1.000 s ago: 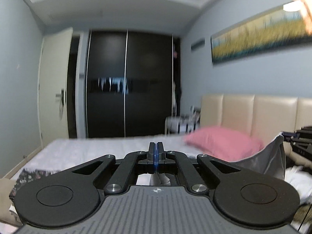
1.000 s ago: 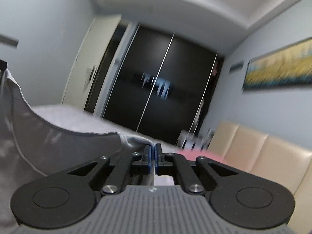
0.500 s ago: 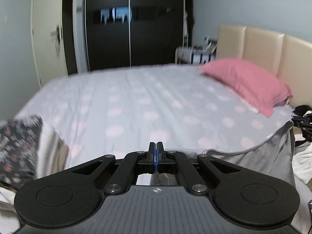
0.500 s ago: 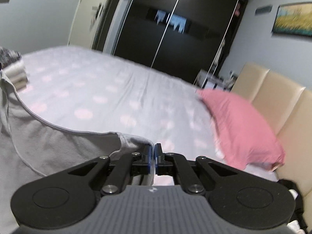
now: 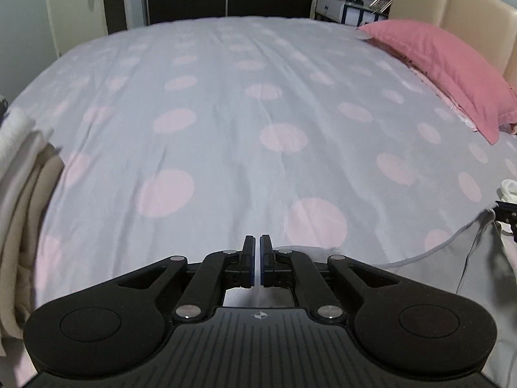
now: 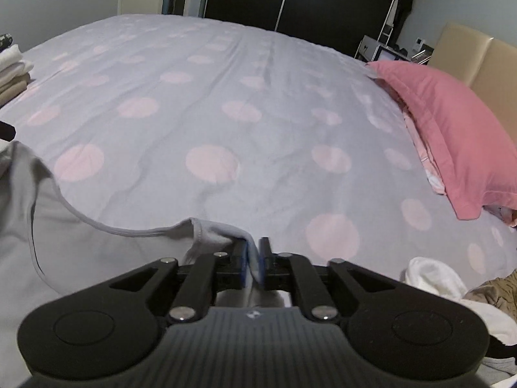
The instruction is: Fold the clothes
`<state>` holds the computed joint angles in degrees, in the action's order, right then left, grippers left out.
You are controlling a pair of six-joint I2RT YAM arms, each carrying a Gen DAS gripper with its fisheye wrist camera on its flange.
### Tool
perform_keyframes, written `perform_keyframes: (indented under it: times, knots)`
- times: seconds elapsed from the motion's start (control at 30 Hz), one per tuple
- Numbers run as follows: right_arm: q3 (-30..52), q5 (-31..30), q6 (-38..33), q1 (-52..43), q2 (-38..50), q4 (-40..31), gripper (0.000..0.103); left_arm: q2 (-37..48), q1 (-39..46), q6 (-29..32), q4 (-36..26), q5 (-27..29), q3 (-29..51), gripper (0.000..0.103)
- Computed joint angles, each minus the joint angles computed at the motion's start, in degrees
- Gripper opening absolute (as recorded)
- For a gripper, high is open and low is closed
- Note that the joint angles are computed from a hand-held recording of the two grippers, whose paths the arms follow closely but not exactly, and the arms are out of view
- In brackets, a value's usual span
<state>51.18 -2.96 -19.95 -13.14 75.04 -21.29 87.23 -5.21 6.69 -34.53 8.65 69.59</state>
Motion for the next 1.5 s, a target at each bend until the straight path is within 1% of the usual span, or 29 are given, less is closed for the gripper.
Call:
perform_keyframes:
  times: [0.03,0.07,0.1,0.17,0.23,0.33,0.4,0.43,0.57,0.63,0.73,0.8,0.9,1.03,1.07,1.17,1.23,1.3,1.4,1.43,1.47,1.5]
  knots:
    - [0.31,0.12,0.34,-0.21,-0.2,-0.59,0.036,-0.04,0.27,-0.06,-0.01,0.24,-0.21,0.008]
    - [0.72,-0.23,0.91,-0.73,-0.94,-1.56,0.037,-0.92,0.69,-0.1,-0.7,0.71,-0.4,0.012]
    - [1.55,-0.81,1.36,-1.31,-1.75,-3.17,0.038,-1.78,1.12,-0.14,-1.42,1.17,-0.56,0.016]
    - [3.68,-1.97,1.99,-2.41,-3.05,-6.83,0.038,-3.82,2.05,0.18,-2.89,2.06,-0.92,0.017]
    - [5.12,-2.82,1.57,-3.25,-4.88,-10.26,0.038,-6.66,3.16,1.06,-5.87,2.96,-1.07,0.018]
    - [6.76,-4.89,-0.33,-5.05,-8.69,-17.16,0.038,-11.18,5.07,2.38,-11.17,4.76,-1.49,0.018]
    - [7.55,-6.82,-1.59,-7.05,-11.59,-22.43,0.038,-14.42,6.33,3.43,-15.25,5.62,-1.82,0.022]
    - [7.56,-7.63,-1.95,-8.14,-13.02,-24.51,0.038,-16.47,7.18,4.17,-17.22,6.5,-2.37,0.024]
    - [6.39,-11.44,-4.56,-14.7,-18.44,-33.85,0.035,-23.98,9.58,6.62,-24.54,9.01,-4.52,0.025]
    - [5.14,-14.19,-7.14,-19.68,-20.64,-38.69,0.035,-27.54,10.23,7.63,-27.67,9.8,-5.86,0.031]
    - [2.44,-16.94,-11.93,-26.76,-23.81,-43.58,0.032,-32.61,10.38,8.68,-30.89,10.08,-8.37,0.041]
    - [0.54,-19.12,-16.67,-32.99,-25.6,-46.93,0.032,-35.97,10.23,9.33,-33.07,10.11,-10.35,0.041]
    - [-1.05,-21.78,-23.77,-41.16,-26.43,-51.04,0.032,-39.47,8.66,8.48,-35.08,9.84,-13.2,0.041]
    - [-2.64,-24.11,-33.37,-51.24,-25.51,-54.53,0.032,-43.76,1.81,5.59,-36.46,6.62,-17.63,0.041]
    - [-2.94,-24.64,-35.34,-53.5,-24.71,-55.2,0.032,-44.68,-0.5,4.35,-36.19,4.87,-18.76,0.041]
    - [-4.43,-24.36,-38.98,-58.02,-23.24,-55.6,0.032,-46.67,-5.29,1.83,-35.77,0.89,-21.91,0.04]
    - [-5.61,-23.55,-40.2,-59.49,-22.62,-55.09,0.032,-46.87,-5.54,1.26,-35.71,0.1,-23.4,0.034]
    - [-6.73,-22.67,-40.75,-60.51,-21.54,-54.65,0.032,-46.65,-3.88,1.93,-35.72,1.07,-24.36,0.033]
    - [-7.95,-22.47,-41.78,-62.1,-20.12,-54.7,0.032,-45.54,-1.15,2.43,-36.03,3.28,-24.99,0.028]
    - [-8.03,-22.49,-42.32,-62.41,-20.2,-55.05,0.028,-45.11,-0.24,2.63,-36.26,4.1,-25.09,0.026]
    - [-7.98,-22.43,-42.82,-62.65,-20.24,-55.59,0.017,-44.76,0.59,2.71,-36.31,4.58,-25.2,0.024]
    - [-7.83,-22.37,-43.3,-62.92,-20.21,-56.32,0.011,-44.4,1.39,2.79,-36.37,5.04,-25.29,0.017]
